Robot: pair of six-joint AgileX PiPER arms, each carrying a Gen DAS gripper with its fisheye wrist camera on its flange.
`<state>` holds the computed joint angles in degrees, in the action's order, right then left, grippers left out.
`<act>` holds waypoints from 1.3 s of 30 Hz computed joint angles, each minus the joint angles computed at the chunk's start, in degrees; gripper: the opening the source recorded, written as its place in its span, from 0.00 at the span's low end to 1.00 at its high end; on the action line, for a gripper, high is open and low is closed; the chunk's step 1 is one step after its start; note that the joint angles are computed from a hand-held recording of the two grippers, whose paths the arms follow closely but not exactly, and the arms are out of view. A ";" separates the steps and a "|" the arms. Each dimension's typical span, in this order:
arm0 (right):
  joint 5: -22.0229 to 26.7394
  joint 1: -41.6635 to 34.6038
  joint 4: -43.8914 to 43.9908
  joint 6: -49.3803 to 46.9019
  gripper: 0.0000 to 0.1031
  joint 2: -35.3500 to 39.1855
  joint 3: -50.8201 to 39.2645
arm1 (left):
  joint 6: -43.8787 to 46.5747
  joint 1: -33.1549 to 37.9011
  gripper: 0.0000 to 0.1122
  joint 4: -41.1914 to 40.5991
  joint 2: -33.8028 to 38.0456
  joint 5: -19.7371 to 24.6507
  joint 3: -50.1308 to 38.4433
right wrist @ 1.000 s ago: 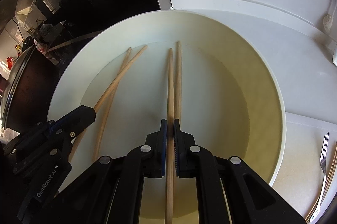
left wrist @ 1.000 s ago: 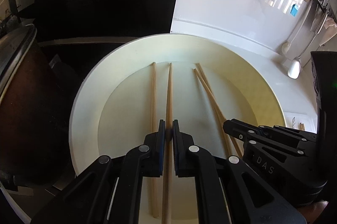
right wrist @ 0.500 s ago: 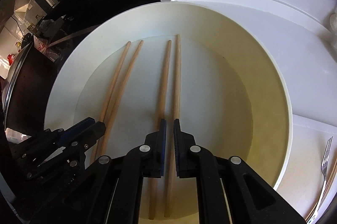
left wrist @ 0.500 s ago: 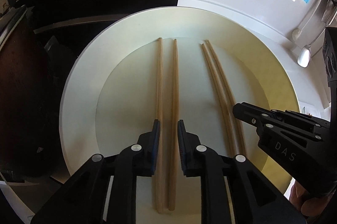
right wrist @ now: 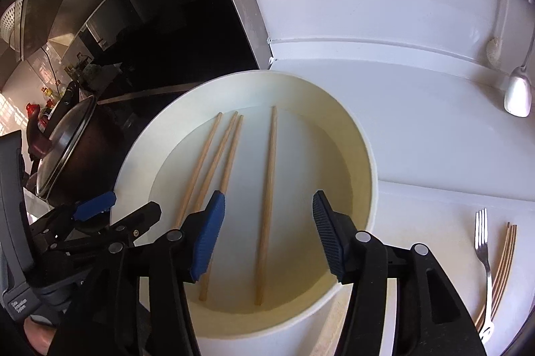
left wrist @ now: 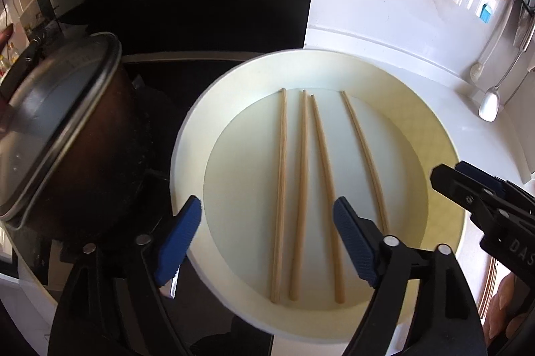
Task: Organize utensils
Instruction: 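Open the left tool in the basin while the right tool releases its chopstick, then move both open tools back over the chopsticks on the cutting board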
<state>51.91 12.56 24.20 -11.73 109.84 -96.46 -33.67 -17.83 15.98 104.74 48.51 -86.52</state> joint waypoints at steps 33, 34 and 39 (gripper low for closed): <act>14.85 -57.07 10.90 -46.33 0.64 -21.36 27.94 | -35.70 -40.39 0.86 14.03 5.66 18.18 -13.95; 15.10 -58.16 11.19 -47.69 0.64 -20.51 27.95 | -36.51 -41.19 0.86 14.10 6.91 18.98 -15.20; 15.48 -60.18 11.00 -49.78 0.64 -15.87 26.26 | -38.17 -42.58 0.86 12.62 11.95 20.98 -20.67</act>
